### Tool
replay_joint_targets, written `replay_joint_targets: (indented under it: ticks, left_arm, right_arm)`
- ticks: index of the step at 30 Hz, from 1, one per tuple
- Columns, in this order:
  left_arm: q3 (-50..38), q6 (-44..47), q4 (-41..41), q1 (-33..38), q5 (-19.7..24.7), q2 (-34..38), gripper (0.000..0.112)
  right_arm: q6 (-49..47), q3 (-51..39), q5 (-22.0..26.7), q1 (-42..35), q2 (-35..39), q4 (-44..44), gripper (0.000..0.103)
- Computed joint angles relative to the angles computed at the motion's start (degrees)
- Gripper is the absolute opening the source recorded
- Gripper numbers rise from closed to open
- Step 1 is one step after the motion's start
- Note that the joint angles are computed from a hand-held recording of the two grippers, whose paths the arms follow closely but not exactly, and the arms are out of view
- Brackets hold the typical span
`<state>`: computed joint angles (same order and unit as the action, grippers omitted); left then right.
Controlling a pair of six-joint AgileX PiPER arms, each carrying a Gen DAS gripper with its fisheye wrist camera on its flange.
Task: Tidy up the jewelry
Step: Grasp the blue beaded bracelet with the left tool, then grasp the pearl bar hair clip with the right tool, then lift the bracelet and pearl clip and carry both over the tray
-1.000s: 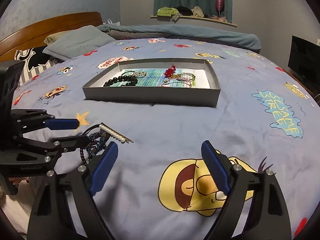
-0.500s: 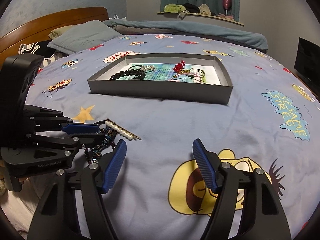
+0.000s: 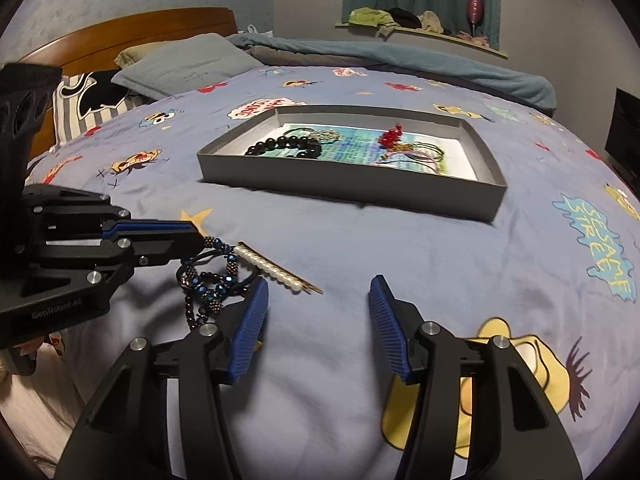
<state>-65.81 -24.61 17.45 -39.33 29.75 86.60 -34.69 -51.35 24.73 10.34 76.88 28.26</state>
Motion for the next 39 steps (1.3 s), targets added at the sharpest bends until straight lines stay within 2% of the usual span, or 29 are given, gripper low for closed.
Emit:
replay_joint_targets:
  ticks: [6,9,12,14,19,30,34,39]
  left_arm:
    - [1.22,1.72,-2.92,2.32,-1.53,-1.52,0.007]
    - [1.25,1.69,-2.90,2.54,-1.34,-1.38,0.007]
    - [1.42,2.57,-4.01,2.96,-1.57,-1.46,0.007]
    - [1.41,2.91,-4.34,3.17,-1.50,-1.34,0.007]
    - [1.56,3.94,-5.43,3.66,-1.61,-1.37,0.007]
    - [2.01,-0.10,0.03,1.42,-2.63,-4.85,0.007]
    - [0.43,-0.59,0.83,0.84,-1.64,-5.57,0.007]
    - [-2.58,1.09,-0.21,0.81,0.03,-5.66,0.007]
  right_arm:
    - [5.71,-0.53,-3.08,3.91,1.42,-8.04,0.046]
    - [6.37,-1.47,-3.30,4.25,2.74,-8.72,0.044]
    - [7.54,-1.67,-3.97,5.05,3.55,-10.97,0.038]
    - [7.50,-1.49,-4.26,5.66,3.78,-11.95,0.026]
    - [5.41,-1.41,-3.43,6.08,3.75,-11.25,0.006]
    - [-5.08,-1.27,0.36,0.90,0.72,3.72,0.006]
    - [-4.70,-2.90,2.78,-1.05,0.07,4.65,0.006]
    - [2.04,-7.69,3.94,-0.87,0.43,-1.83,0.006]
